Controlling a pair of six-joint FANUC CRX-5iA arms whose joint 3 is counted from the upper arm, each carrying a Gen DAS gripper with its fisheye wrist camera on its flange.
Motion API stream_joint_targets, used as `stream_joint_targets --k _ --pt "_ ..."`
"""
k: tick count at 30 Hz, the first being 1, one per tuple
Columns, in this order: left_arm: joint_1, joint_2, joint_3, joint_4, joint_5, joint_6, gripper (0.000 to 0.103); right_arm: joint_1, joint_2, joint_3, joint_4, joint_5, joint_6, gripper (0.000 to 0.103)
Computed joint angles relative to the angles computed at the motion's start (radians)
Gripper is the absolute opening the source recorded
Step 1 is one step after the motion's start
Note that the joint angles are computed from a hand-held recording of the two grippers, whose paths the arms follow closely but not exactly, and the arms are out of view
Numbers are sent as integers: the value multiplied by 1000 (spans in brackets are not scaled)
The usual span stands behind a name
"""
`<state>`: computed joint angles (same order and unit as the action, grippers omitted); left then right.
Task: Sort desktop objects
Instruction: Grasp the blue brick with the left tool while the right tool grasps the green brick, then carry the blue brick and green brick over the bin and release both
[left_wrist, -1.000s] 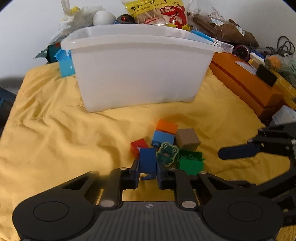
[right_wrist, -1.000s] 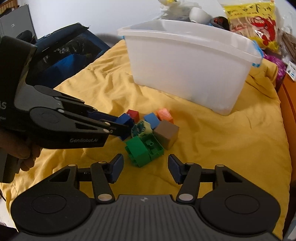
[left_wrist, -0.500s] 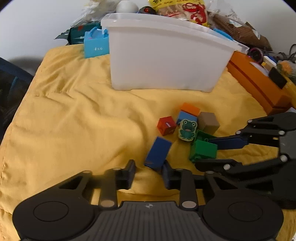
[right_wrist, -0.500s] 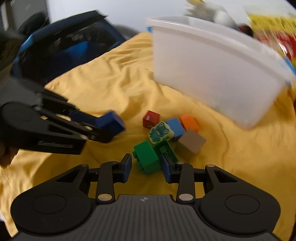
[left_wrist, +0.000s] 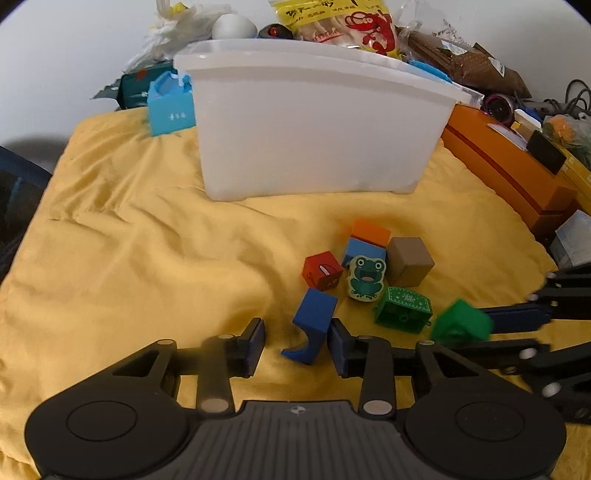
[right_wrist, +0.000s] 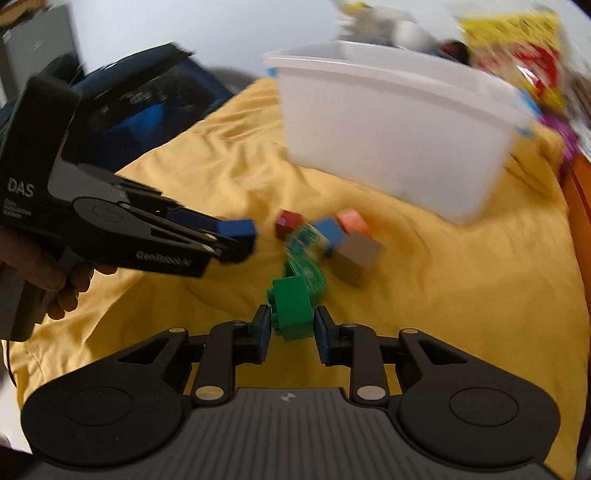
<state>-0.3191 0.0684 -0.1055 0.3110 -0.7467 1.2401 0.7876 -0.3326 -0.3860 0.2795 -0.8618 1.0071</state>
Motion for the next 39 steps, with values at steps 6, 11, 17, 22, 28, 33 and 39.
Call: stream_joint_targets --k 6,11,17,22,28,33,39 --pt "-1 -14 -27 33 38 -65 15 -23 -47 -29 17 -33 -110 28" --pt "19 -53 -50 92 54 -84 10 -64 -72 -18 -5 4 -201 28" --pt "42 -58 -22 105 18 -80 9 -91 -58 7 36 59 -236 28" --pt "24 -38 -1 28 -12 -39 52 -92 -52 11 25 59 -224 29" --pt "8 25 19 90 -12 -66 55 -81 -72 -1 2 18 -223 29" --pt "0 46 19 105 30 -51 36 -77 -86 -10 13 1 -241 29" --pt "-7 27 -2 117 20 -167 21 -79 -97 -24 25 -1 -267 29"
